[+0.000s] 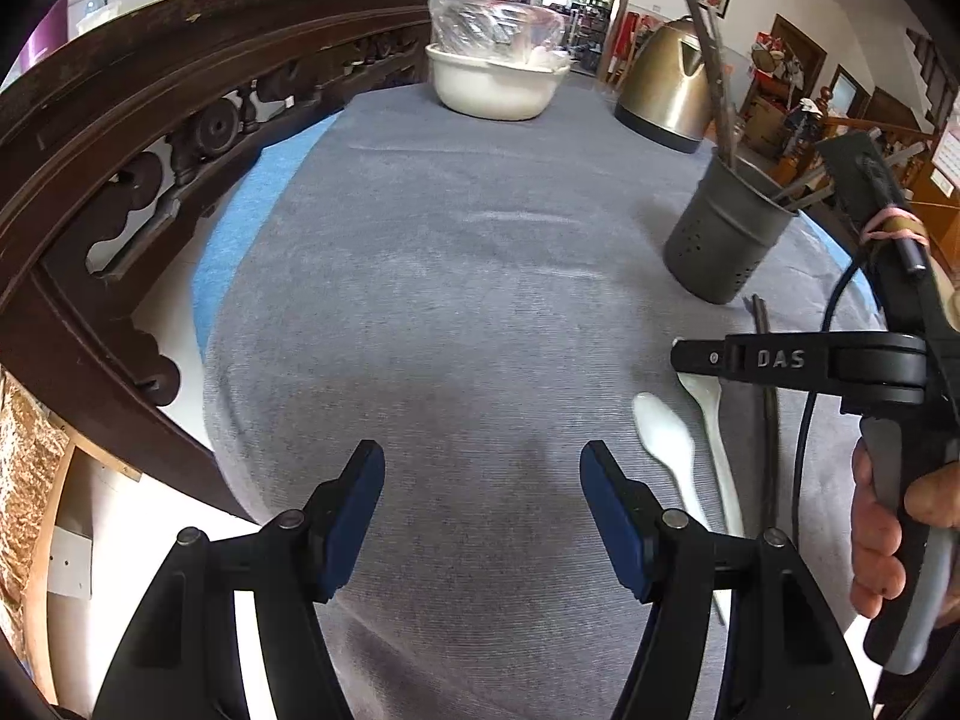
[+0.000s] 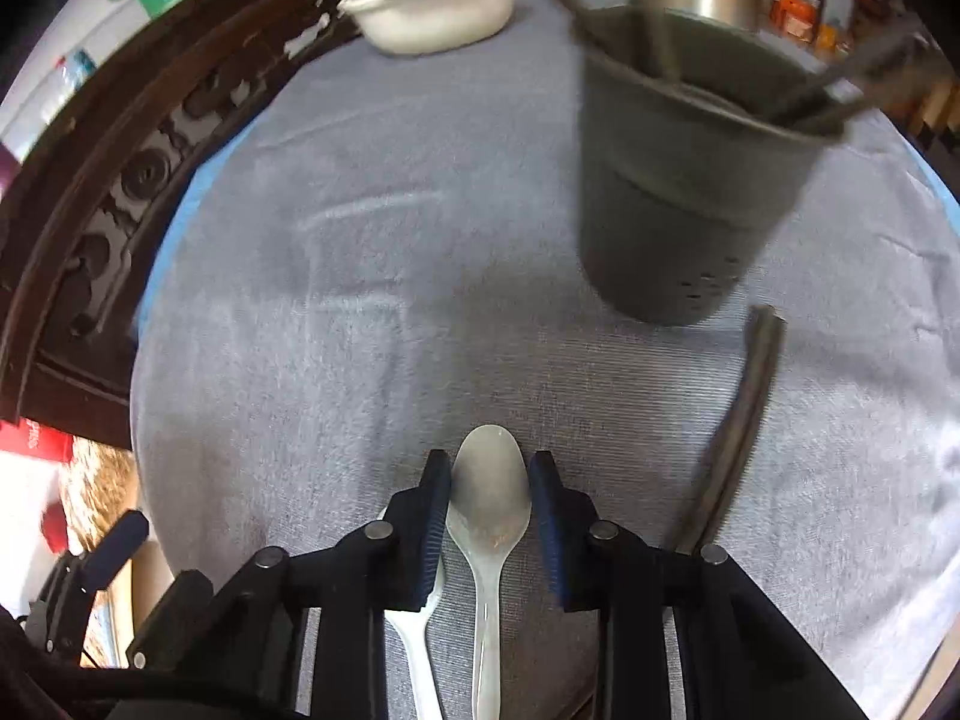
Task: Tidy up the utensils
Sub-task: 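Lift the white spoon with the right gripper while the left gripper grasps another white spoon, then raise both held white spoons up and over the gray utensil holder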
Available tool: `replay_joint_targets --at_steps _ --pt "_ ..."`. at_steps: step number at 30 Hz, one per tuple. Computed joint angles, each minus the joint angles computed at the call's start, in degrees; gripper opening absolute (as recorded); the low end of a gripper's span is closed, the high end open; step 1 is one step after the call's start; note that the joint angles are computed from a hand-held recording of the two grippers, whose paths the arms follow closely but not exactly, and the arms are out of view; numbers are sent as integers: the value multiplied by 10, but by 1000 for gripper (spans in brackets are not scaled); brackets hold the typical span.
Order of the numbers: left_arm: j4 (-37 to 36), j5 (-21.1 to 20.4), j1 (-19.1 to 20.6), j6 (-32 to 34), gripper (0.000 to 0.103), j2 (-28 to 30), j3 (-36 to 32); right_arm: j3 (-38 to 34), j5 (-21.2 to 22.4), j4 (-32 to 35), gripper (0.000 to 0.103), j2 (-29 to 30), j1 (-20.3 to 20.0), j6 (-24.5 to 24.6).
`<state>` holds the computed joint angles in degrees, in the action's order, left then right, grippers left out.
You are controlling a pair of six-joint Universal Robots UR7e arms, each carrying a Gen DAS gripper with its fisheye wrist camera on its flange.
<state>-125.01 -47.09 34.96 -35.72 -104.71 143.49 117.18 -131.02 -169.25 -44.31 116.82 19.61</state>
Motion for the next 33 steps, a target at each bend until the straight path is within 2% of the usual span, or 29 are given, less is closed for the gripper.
replay_joint_targets --at_steps 2,8,15,17,19,23,26,33 --pt "-16 -23 5 17 69 15 -8 28 21 -58 29 -15 -4 -18" --pt "-61 -87 22 64 69 79 -34 101 30 -207 29 -50 -2 -51" --pt "-77 -97 24 77 66 149 -55 160 39 -335 29 -78 -4 -74" --pt "-79 -103 23 83 64 166 -63 175 45 -361 29 -88 -8 -79" --pt "-74 -105 26 84 54 181 -70 193 50 -379 29 -104 -13 -83" --pt "-53 -115 38 72 44 206 -82 214 61 -423 29 -112 -17 -98" --pt "-68 -100 34 81 35 210 -76 224 69 -446 29 -115 -22 -105" --pt "-95 -114 52 99 35 205 -79 242 76 -492 29 -114 -21 -121"
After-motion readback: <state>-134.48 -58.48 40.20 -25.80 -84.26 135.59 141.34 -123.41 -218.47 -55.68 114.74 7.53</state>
